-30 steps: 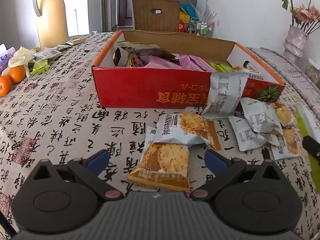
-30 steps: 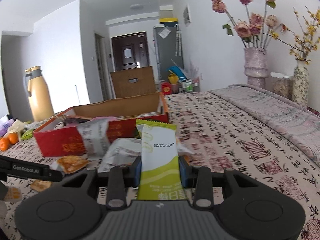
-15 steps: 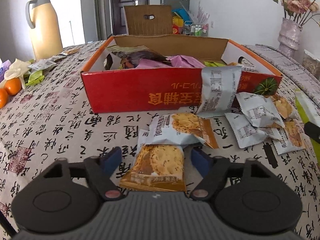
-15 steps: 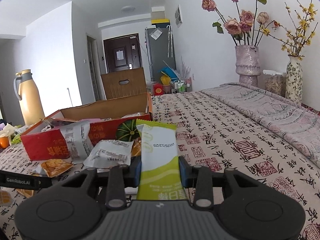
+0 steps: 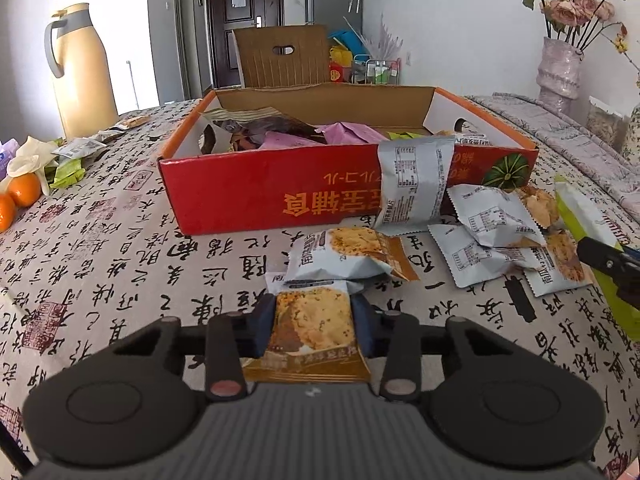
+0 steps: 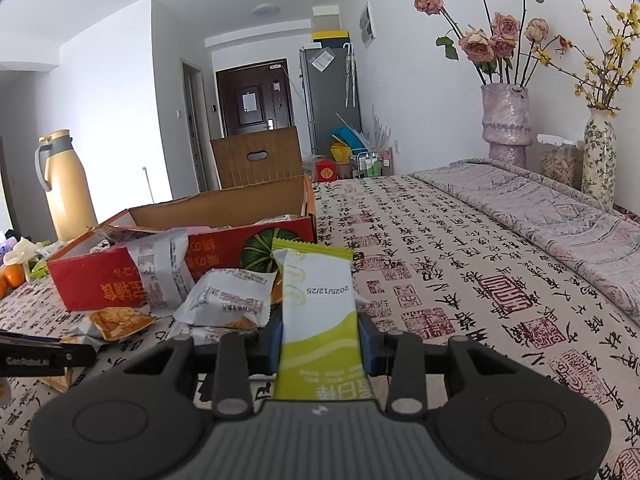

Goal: Organize snacks
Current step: 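Grasp the green-and-white stick packet with the right tool while the left tool grasps a cracker packet, then carry both packets over the box and open both tools to drop them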

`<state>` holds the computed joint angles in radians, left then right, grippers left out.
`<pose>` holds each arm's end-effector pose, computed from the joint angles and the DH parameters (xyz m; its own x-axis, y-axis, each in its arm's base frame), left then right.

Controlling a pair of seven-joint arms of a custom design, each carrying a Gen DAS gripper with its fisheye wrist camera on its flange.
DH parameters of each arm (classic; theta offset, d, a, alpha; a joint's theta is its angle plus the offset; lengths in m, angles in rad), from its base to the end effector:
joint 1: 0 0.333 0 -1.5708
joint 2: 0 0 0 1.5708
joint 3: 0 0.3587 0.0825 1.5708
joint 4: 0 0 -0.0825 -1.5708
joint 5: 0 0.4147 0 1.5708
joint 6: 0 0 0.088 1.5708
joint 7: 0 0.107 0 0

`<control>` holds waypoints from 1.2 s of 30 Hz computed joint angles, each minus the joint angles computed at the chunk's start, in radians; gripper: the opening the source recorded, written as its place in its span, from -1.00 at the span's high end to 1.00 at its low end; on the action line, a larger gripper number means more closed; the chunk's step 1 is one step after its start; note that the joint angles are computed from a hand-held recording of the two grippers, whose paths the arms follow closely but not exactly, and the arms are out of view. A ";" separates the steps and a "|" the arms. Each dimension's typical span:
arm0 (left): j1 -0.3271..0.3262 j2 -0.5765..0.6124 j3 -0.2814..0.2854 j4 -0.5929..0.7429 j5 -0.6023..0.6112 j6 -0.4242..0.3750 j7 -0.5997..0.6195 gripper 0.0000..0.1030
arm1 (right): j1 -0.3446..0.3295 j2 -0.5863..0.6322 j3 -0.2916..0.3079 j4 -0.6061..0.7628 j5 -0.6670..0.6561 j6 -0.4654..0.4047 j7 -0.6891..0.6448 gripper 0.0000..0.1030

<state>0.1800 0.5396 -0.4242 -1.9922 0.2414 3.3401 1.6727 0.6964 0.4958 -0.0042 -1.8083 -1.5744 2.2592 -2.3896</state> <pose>0.6791 -0.1584 0.3271 -0.4321 -0.9017 -0.0143 -0.5722 0.2863 -0.7685 0.5616 0.4313 0.3021 -0.3754 -0.9180 -0.1278 -0.3497 0.2680 -0.8977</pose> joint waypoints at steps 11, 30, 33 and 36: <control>0.155 -0.029 -0.115 -0.066 0.103 0.056 -0.060 0.20 | 0.012 0.001 0.001 0.008 0.018 -0.033 -0.021 0.30; 0.157 -0.031 -0.095 0.019 0.309 0.147 -0.272 0.20 | 0.018 0.013 -0.015 0.118 -0.048 -0.032 -0.133 0.30; 0.127 -0.024 -0.069 0.051 0.329 0.161 -0.298 0.20 | 0.016 0.027 -0.024 0.152 -0.054 -0.021 -0.156 0.30; 0.107 -0.015 -0.054 0.086 0.352 0.165 -0.320 0.20 | 0.016 0.046 -0.036 0.196 -0.060 -0.007 -0.185 0.30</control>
<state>0.2872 0.5250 -0.4781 -1.9059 0.5932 3.5050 1.3531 0.7124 0.5419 -0.0404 -1.6124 -1.6343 2.2520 -2.5744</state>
